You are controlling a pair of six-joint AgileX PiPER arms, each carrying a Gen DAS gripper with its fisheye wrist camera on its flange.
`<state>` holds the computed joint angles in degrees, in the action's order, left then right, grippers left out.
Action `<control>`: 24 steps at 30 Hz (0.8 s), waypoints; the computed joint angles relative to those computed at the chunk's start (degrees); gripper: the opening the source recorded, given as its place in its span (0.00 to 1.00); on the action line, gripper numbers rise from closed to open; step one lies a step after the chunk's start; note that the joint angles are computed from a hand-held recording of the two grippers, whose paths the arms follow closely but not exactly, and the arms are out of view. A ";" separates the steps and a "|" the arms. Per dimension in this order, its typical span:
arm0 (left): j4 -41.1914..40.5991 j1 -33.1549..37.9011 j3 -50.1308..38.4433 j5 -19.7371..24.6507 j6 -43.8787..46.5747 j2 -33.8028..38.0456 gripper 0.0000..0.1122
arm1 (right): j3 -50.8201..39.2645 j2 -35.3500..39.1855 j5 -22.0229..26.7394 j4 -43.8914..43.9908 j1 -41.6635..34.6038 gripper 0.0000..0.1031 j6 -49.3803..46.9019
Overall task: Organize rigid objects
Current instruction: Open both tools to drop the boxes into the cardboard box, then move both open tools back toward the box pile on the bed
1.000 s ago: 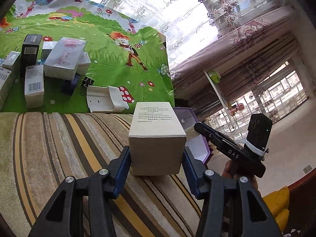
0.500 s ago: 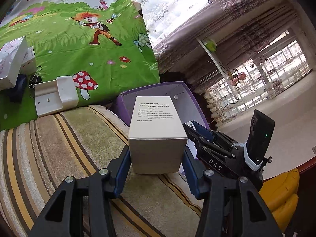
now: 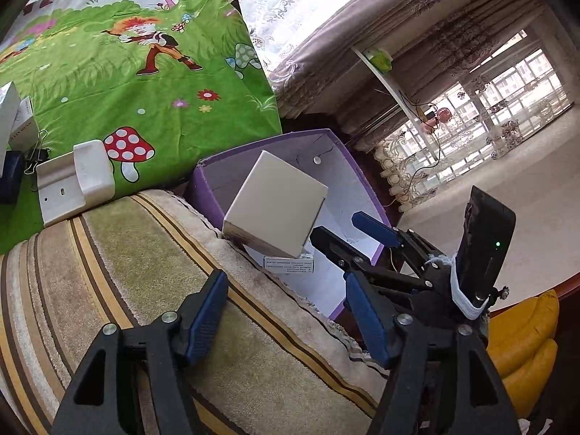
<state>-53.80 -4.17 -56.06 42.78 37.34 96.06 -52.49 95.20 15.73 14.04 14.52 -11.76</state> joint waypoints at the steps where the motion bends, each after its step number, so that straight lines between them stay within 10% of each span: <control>1: 3.35 -1.34 0.07 -2.11 -3.43 -1.09 0.63 | -0.03 -0.05 0.04 -0.26 -0.04 0.73 0.35; 9: 6.37 -5.32 5.99 -13.30 -2.83 -8.47 0.66 | 0.09 -0.39 -0.30 -4.55 0.42 0.76 4.98; 13: -1.86 -2.94 8.11 -12.86 6.35 -10.34 0.67 | 0.19 -0.91 -0.18 -5.76 0.61 0.77 6.41; 24: 6.59 1.79 8.46 -13.33 -0.48 -13.63 0.66 | -1.09 -2.95 0.47 -6.24 4.08 0.78 7.21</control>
